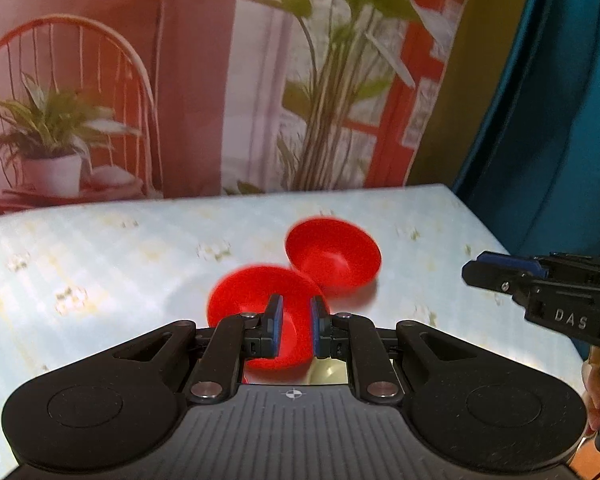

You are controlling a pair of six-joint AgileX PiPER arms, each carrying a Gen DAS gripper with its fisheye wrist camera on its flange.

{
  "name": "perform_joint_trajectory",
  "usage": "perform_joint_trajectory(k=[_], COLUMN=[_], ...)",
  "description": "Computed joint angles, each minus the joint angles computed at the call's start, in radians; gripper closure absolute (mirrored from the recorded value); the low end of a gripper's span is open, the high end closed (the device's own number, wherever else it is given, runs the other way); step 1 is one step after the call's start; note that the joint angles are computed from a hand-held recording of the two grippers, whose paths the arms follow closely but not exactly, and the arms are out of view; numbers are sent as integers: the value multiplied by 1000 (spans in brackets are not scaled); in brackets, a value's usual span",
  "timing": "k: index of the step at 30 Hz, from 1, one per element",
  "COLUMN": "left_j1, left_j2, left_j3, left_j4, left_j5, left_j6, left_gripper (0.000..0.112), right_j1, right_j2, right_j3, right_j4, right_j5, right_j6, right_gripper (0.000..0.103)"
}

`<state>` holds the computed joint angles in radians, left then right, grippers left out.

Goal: Organize plates and bowls
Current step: 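Move both grippers forward to the rim of a red bowl, then close both grippers on opposite sides of the red bowl rim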

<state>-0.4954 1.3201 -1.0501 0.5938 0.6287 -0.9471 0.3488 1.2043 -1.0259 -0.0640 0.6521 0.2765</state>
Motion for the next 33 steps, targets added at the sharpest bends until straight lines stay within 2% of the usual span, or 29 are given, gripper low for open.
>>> perform_joint_trajectory(k=[12,17,26,33], left_j1=[53,83,167,218], left_j2=[66,123,283,439], left_j3=[-164,-227,-319,-409], left_j4=[67,98,-33,-211], left_j5=[36,23,-38,-80], left_j6=[33,20,124,298], left_gripper=[97,97,97,97], right_j1=[-130,-165,-209,-233], right_j2=[171,243,342,432], right_j3=[-240,-304,-262,-209], right_j4=[135,162,231,284], right_j5=[-52,-71,-140,-184], right_j6=[-155,-187,-219,-225], right_gripper=[82,82,81,81])
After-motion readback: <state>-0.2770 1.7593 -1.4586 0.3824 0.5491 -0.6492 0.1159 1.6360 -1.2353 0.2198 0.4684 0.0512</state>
